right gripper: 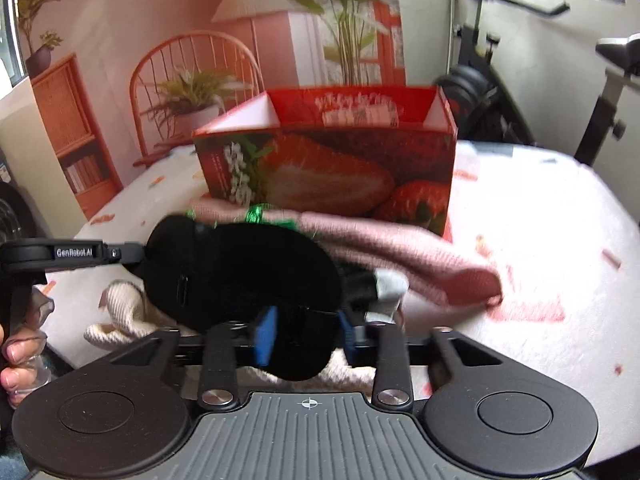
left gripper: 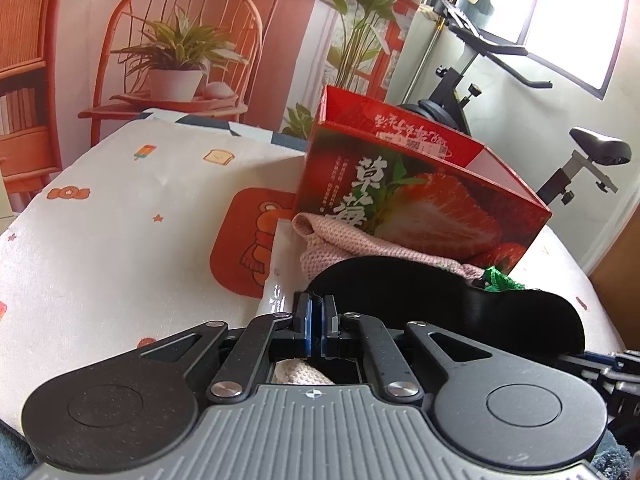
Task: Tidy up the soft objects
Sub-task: 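Close the left gripper on the black eye mask while the right gripper grasps it too, then lift the black eye mask with both grippers and carry it over the red box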
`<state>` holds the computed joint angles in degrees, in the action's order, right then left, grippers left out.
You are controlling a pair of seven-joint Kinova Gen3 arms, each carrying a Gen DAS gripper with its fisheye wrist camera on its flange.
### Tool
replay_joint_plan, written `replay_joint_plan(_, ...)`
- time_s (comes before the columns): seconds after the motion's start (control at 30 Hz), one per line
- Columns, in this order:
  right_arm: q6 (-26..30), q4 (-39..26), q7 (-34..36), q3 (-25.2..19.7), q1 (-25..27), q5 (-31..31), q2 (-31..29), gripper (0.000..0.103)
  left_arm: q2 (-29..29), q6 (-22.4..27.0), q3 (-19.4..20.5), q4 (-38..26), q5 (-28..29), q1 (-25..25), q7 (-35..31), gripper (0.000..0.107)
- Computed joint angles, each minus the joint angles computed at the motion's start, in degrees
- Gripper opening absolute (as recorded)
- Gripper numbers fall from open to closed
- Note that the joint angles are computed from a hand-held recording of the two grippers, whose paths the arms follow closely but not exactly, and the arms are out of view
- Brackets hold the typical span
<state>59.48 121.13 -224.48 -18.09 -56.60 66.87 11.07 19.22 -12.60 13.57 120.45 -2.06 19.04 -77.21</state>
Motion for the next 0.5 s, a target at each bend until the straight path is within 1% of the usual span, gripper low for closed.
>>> replay_joint_plan(0.03,0.56,0.21,-0.49,-0.02,-0.26,0.58,-0.18,0.014,-0.06,-0.68,0.69,0.30,-0.53,-0.62,0.29,0.005)
replay_joint_plan(0.17,2.94,1.05,-1.77,-0.59,-1.00,3.08,-0.74,0.011,-0.77,-2.99,-1.52,1.29,0.56,1.93,-1.32,0.005)
replay_joint_plan(0.23,3.50,1.23,-1.84,-0.83,-0.89,3.70,-0.89,0.010,-0.73,-3.34,-0.92,1.47,-0.03,1.36,-1.20,0.005)
replay_joint_plan(0.27,3.70,1.08,-1.40,-0.84,-0.65,3.54,-0.98,0.010,-0.51,-3.04,0.42,1.34,-1.32,-0.01,-0.46,0.005)
replay_joint_plan(0.33,3.81,1.07,-1.32,-0.83,-0.18,2.94,-1.04,0.010,0.25,-2.21,4.98,0.93,-5.58,-4.62,2.45,0.006)
replay_joint_plan(0.37,3.67,1.34,-1.54,-0.80,0.05,2.76,-1.10,0.010,0.65,-1.96,6.58,0.71,-7.24,-6.27,3.60,0.007)
replay_joint_plan(0.4,3.67,1.42,-1.64,-0.79,0.23,2.45,-1.01,0.010,0.90,-1.82,7.57,0.59,-8.42,-7.27,4.43,0.010)
replay_joint_plan(0.43,3.73,1.52,-1.80,-0.76,0.38,2.05,-0.92,0.010,1.00,-1.29,7.74,0.29,-9.02,-7.39,4.81,0.013)
replay_joint_plan(0.47,3.65,1.66,-2.09,-0.71,0.53,1.77,-0.89,0.010,1.00,-0.88,7.22,0.02,-9.12,-6.86,4.70,0.023)
replay_joint_plan(0.5,3.45,1.90,-2.33,-0.62,0.74,1.64,-0.94,0.010,0.97,-1.04,6.06,-0.03,-8.72,-5.73,4.17,0.038)
